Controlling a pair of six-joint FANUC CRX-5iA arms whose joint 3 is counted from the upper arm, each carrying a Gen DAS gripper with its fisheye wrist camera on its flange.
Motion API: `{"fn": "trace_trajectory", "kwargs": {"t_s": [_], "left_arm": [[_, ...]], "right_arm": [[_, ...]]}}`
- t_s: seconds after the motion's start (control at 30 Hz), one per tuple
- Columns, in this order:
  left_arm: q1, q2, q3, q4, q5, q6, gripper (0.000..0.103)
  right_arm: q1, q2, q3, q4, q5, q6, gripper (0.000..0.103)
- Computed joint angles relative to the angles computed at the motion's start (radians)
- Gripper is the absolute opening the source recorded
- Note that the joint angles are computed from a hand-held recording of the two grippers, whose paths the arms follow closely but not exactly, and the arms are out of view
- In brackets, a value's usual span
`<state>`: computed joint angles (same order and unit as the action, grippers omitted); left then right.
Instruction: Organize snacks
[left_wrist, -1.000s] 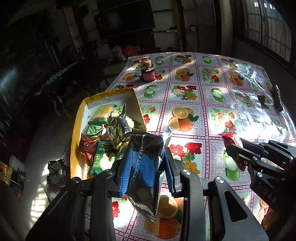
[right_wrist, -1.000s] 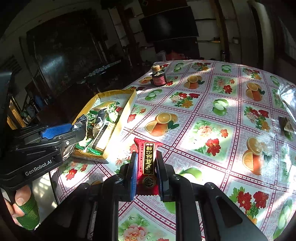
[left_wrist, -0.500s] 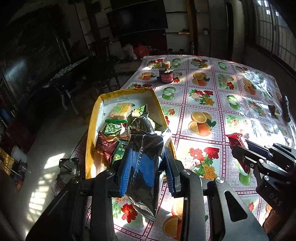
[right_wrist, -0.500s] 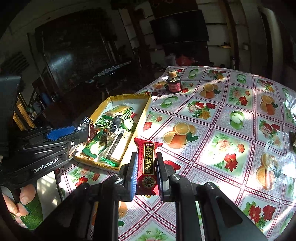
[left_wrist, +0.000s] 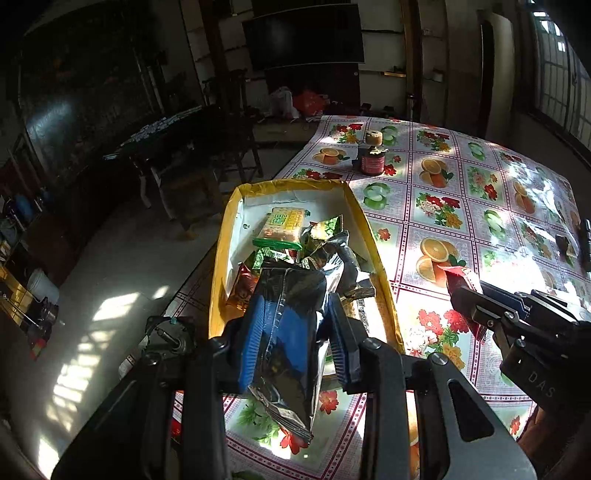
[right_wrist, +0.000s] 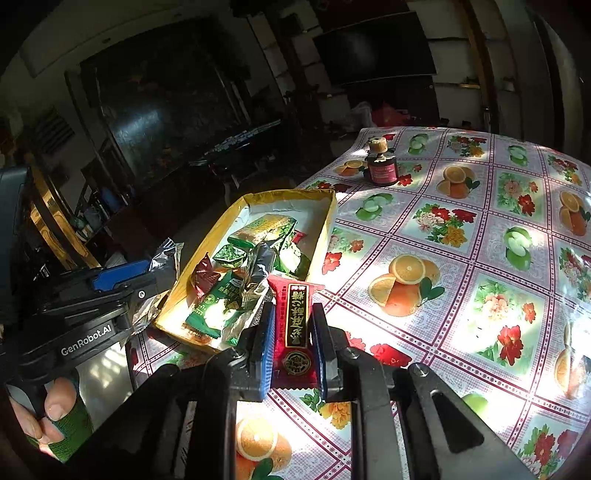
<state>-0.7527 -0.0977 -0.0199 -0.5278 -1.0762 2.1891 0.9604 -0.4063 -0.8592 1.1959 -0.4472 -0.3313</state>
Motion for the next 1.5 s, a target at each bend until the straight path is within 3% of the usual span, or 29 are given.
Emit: {"fn": "trace_trajectory", "kwargs": {"t_s": [0.2,0.53,1.13,1.23,1.3,1.33,1.4,1.43,1.5], "left_arm": [[0.095,-0.010,-0.039,0.078,0.029,-0.031,0.035],[0.117,0.044,-0.016,0.087,0.035,-0.035,0.035],[0.133,0.102,0.022,0.086,0.048,-0.060,0.035],[0.131,0.112,0.027,0.083,0.045,-0.062,0.036],[0.141,0.107,0.018,0.104,0.055,-0.073,0.039],[0.152,0.105,0.011,0.128,0.064,-0.091,0.048],[0.166,0.101,0.001,0.162,0.072,-0.118,0.064],[0.163,0.097,-0.002,0.157,0.074,-0.115,0.070],[0.158,0.085,-0.012,0.157,0.084,-0.116,0.070]], "right_arm": [[-0.116,0.129,0.066,0.073,0.168,-0.016,0.017],[-0.207,0.263,0.160,0.066,0.244,0.020,0.017],[-0.205,0.409,0.307,-0.225,0.268,0.315,0.017],[-0.184,0.427,0.353,-0.413,0.251,0.487,0.017],[-0.172,0.426,0.374,-0.506,0.235,0.577,0.020],[-0.169,0.424,0.381,-0.542,0.227,0.610,0.021],[-0.163,0.418,0.394,-0.604,0.206,0.663,0.036],[-0.162,0.411,0.393,-0.621,0.207,0.682,0.049],[-0.162,0.390,0.374,-0.609,0.219,0.690,0.053]]}}
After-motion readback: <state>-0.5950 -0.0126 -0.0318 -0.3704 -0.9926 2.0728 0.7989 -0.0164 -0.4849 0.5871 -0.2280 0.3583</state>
